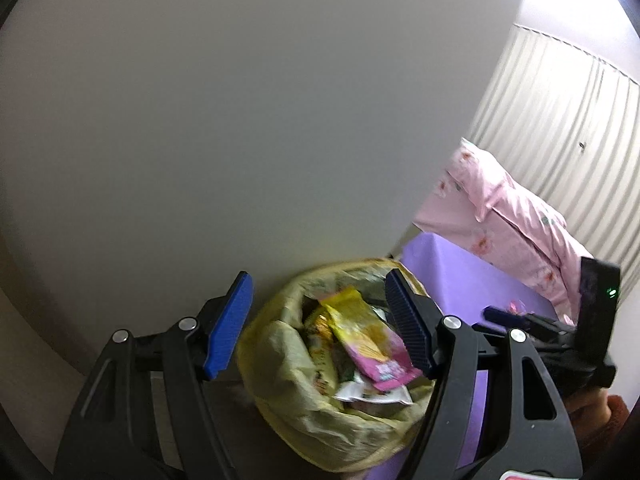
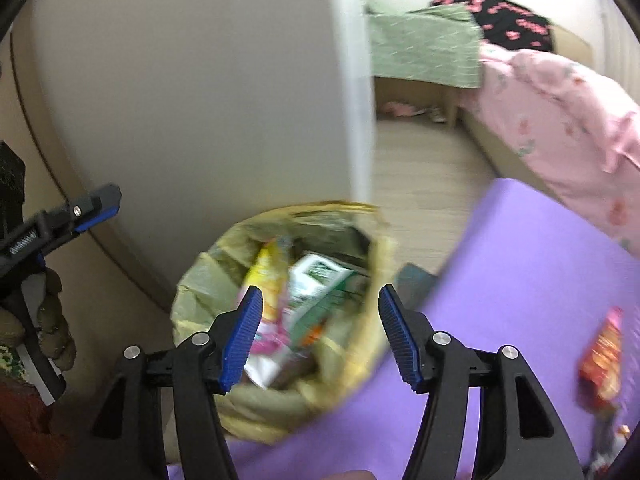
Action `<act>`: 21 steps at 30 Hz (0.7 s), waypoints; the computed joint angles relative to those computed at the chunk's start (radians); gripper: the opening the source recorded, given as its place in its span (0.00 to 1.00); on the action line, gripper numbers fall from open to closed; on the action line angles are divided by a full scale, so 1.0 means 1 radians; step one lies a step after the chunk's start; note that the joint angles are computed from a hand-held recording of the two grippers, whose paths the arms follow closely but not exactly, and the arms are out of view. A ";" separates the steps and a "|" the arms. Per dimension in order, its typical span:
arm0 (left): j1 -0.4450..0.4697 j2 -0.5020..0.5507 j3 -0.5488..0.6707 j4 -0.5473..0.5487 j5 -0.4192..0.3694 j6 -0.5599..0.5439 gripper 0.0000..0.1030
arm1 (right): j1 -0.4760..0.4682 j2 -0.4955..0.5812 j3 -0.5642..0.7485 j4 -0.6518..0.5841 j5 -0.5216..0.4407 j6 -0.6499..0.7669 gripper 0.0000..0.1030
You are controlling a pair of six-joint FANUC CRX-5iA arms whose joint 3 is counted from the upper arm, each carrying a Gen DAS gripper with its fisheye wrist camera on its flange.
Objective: Collect trash
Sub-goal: 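Return both tools to the table and grasp the red snack pouch with the left tool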
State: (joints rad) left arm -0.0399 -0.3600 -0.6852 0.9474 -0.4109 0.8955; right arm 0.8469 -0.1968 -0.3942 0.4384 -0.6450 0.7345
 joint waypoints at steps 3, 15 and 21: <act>-0.044 0.021 0.012 0.005 -0.019 -0.017 0.63 | -0.009 -0.097 -0.095 0.102 -0.019 -0.141 0.55; -0.282 0.133 0.065 0.041 -0.030 -0.095 0.63 | 0.083 -0.500 -0.418 0.337 -0.409 -0.565 0.55; -0.380 0.274 0.208 -0.062 -0.061 -0.046 0.63 | 0.159 -0.676 -0.500 0.356 -0.609 -0.672 0.62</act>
State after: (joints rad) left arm -0.4195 -0.0863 -0.4776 0.8855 -0.4714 0.8498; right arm 1.0059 -0.8728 -0.8937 0.7941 -1.2538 0.0627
